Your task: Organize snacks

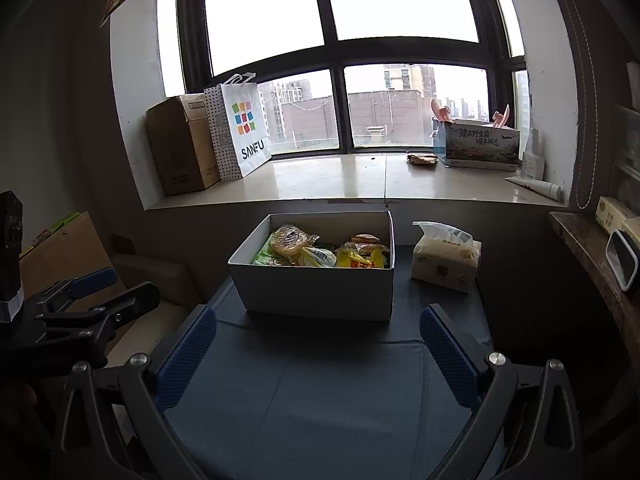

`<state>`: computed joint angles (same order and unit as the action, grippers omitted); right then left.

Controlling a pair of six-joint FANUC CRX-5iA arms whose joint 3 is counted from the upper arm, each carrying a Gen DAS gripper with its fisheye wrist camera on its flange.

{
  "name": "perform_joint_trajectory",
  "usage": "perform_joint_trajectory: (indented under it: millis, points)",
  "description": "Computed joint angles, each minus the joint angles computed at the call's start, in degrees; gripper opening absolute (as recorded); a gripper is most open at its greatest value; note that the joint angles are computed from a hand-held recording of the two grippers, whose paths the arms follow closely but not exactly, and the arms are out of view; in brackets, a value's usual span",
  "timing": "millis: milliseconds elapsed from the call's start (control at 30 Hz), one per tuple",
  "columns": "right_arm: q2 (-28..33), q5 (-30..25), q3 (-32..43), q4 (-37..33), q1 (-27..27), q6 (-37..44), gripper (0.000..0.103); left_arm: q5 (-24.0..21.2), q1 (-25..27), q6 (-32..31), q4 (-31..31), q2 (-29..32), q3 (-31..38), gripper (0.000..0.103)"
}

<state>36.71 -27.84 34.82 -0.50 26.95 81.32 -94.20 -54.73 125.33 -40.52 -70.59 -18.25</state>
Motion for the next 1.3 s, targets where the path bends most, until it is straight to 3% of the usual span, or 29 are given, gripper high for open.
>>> perform_joint_trajectory:
  millis: [1300]
  points:
    - [0.03,-0.74,0.32,-0.53,-0.09,0.52,0.103,-0.41,-0.32,-0.18,-0.12,0.08,-0.26,0.103]
